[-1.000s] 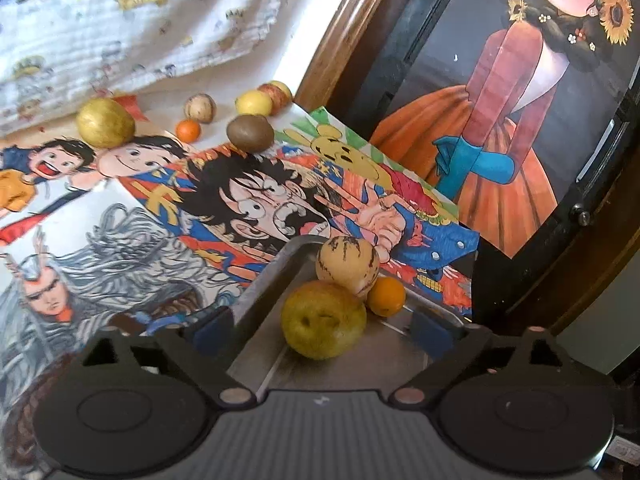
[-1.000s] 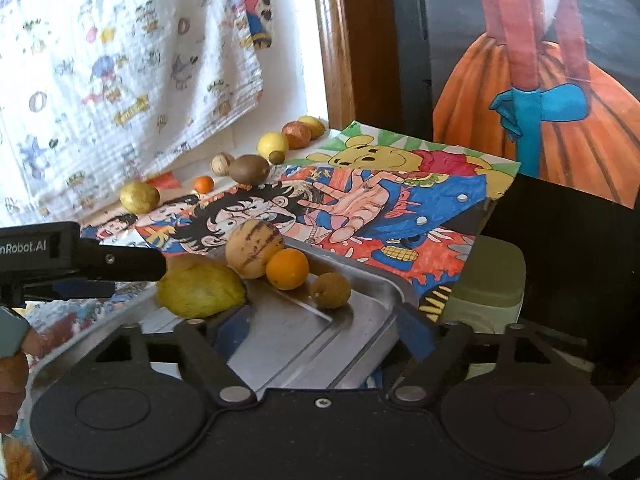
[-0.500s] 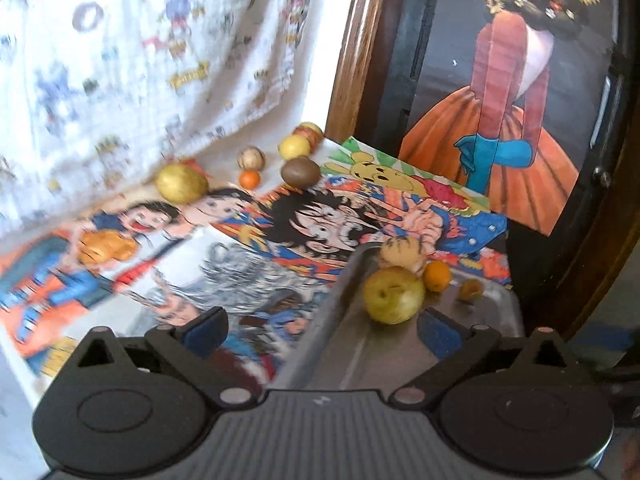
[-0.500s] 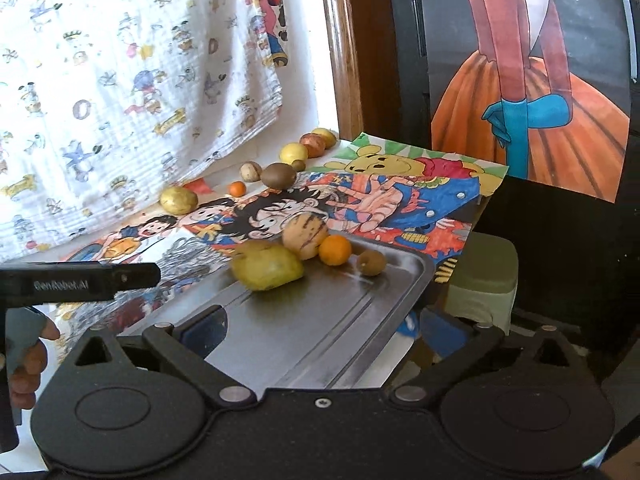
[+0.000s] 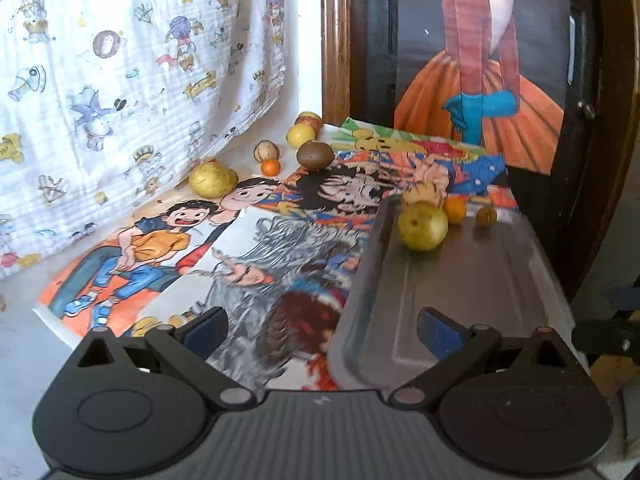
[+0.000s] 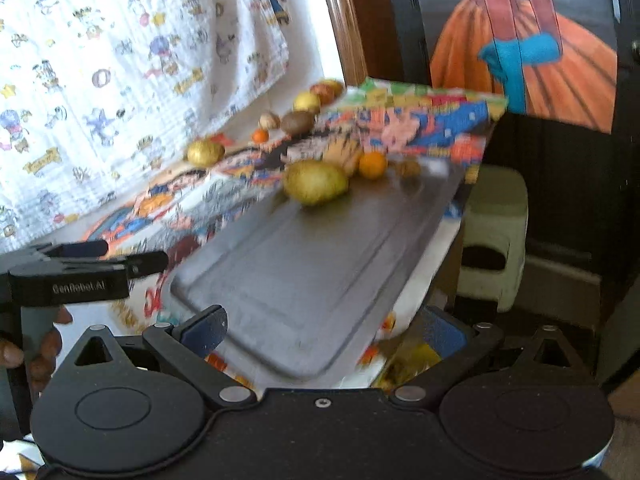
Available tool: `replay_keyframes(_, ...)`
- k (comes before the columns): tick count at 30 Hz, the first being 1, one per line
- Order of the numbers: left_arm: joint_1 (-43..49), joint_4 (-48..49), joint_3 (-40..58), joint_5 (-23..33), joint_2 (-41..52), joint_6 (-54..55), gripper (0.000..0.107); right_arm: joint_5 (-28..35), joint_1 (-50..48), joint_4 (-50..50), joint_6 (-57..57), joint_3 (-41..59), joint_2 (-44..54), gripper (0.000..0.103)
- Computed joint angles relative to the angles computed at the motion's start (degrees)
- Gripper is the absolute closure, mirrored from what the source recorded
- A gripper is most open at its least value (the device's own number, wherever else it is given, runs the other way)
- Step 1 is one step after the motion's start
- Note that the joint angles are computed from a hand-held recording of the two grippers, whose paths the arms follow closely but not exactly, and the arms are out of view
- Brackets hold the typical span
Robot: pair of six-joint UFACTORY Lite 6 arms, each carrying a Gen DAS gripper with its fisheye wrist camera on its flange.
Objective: Organize fruits
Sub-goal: 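Lift both tools away from the grey tray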
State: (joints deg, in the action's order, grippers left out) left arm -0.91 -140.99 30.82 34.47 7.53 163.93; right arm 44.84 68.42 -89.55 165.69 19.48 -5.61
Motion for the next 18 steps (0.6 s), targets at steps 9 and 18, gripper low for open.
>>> replay_keyframes(9,5.9,6.8,-2.5,0.1,-1.9,1.3,0.004,-2.3,2.6,2.0,-1.3,4.8,4.4,0.001)
replay_keyframes(18,9.5,8.7,-1.7,-0.2,-0.9,2.3,0.004,-6.2,0.7,-3.2,-2.3,8.3,7.0,0.001)
